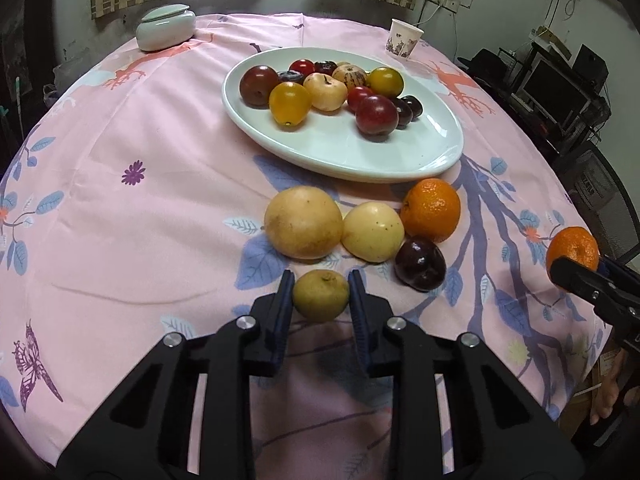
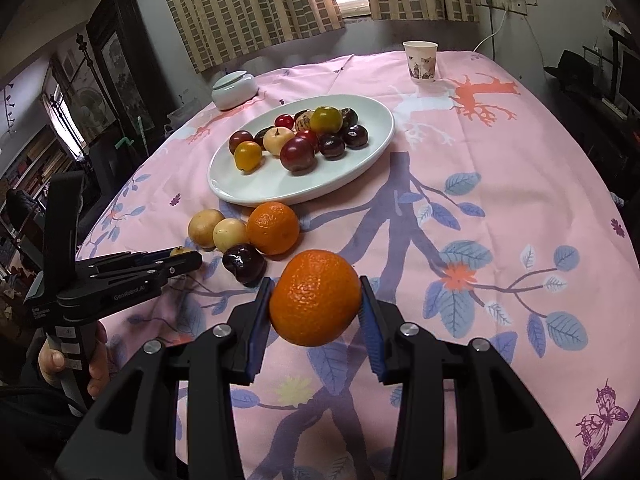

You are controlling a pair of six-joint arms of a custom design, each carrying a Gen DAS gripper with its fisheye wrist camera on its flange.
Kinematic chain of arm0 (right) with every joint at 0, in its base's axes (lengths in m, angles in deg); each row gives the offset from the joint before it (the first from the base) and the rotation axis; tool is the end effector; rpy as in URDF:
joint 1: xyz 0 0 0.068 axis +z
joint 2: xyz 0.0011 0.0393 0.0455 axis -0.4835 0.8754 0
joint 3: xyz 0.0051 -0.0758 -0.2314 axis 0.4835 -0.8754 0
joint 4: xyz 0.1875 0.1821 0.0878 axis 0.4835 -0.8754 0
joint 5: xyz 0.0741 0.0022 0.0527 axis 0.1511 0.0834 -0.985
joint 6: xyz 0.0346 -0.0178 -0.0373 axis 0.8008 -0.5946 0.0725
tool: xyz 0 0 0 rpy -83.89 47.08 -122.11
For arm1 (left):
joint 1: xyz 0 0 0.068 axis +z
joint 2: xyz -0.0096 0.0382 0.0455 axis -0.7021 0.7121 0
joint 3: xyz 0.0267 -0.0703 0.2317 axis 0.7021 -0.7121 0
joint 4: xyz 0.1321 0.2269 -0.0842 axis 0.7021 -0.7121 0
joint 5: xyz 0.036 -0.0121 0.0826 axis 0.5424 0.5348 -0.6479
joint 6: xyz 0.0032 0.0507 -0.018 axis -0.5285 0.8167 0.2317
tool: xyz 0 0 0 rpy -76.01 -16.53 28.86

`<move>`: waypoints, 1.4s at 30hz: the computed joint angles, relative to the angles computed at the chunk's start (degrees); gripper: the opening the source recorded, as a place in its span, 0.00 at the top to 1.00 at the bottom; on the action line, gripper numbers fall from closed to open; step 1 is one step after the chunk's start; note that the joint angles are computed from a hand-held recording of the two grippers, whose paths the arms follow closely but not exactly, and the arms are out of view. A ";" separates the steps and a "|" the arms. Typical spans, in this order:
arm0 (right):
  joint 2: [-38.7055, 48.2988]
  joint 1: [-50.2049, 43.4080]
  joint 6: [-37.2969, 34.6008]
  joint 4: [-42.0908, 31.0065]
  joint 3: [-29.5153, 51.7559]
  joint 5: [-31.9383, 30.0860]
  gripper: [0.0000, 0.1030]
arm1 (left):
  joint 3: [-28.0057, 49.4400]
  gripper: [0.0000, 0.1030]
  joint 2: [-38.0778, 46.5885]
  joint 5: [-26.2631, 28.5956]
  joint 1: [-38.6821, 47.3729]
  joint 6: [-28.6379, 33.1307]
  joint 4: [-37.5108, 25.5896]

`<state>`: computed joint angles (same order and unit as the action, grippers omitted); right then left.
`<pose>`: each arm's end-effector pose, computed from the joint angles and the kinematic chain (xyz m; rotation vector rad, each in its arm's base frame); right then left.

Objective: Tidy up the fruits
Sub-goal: 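Grasp a tangerine with the right gripper while the left grasps a small yellow pear, then lower the tangerine and small pear onto the white plate and open both grippers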

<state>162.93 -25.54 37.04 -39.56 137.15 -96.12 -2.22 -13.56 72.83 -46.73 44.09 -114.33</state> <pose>0.3059 0.0362 0.2275 -0.5897 2.3666 0.5942 0.2663 -0.0102 0.2109 -0.2699 2.4926 -0.1331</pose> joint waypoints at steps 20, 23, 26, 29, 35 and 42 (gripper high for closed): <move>8.45 5.75 -2.30 -5.19 13.94 1.39 0.59 | 16.29 0.73 3.64 4.20 4.04 7.28 -9.87; 15.32 6.84 -1.79 -7.26 23.08 1.23 0.59 | 25.71 0.73 12.16 3.80 4.77 8.06 -10.98; 21.75 8.22 -0.51 -6.10 30.23 3.18 0.59 | 35.32 0.73 21.75 2.95 4.69 8.22 -11.89; 29.77 9.63 0.88 -5.37 38.26 7.45 0.60 | 44.76 0.73 31.39 1.34 3.98 7.84 -12.71; 48.23 10.45 1.53 -11.42 61.67 12.50 0.60 | 65.30 0.73 50.13 1.33 4.42 6.51 -18.78; 69.13 10.89 1.24 -24.76 95.52 13.97 0.59 | 87.54 0.73 66.03 1.27 6.02 6.00 -27.37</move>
